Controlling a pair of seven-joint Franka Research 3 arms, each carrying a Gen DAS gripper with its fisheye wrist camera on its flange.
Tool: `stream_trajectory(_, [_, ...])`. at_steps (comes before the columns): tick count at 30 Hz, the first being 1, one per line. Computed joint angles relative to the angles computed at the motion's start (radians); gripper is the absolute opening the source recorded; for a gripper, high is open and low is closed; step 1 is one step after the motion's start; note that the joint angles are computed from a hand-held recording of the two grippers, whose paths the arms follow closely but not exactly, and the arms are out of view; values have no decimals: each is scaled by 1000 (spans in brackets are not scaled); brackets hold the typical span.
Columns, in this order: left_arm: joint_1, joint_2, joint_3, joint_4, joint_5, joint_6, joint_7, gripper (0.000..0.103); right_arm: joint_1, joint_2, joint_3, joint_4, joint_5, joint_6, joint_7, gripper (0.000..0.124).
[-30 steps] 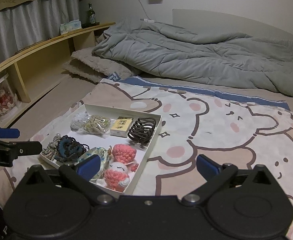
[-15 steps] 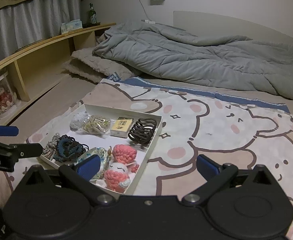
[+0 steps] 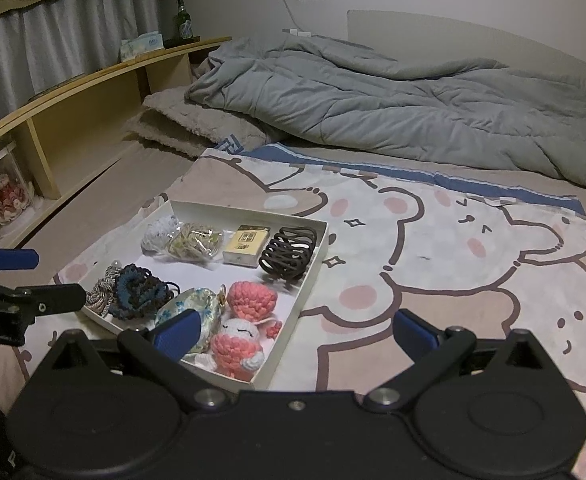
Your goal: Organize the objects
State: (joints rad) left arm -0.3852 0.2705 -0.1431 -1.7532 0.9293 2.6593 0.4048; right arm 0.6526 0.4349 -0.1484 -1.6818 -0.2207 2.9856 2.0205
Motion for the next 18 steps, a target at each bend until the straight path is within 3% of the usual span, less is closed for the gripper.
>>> stream_trajectory(18, [9, -4, 0, -9, -18, -1, 4, 103, -5, 2, 10, 8, 18, -10, -11, 103])
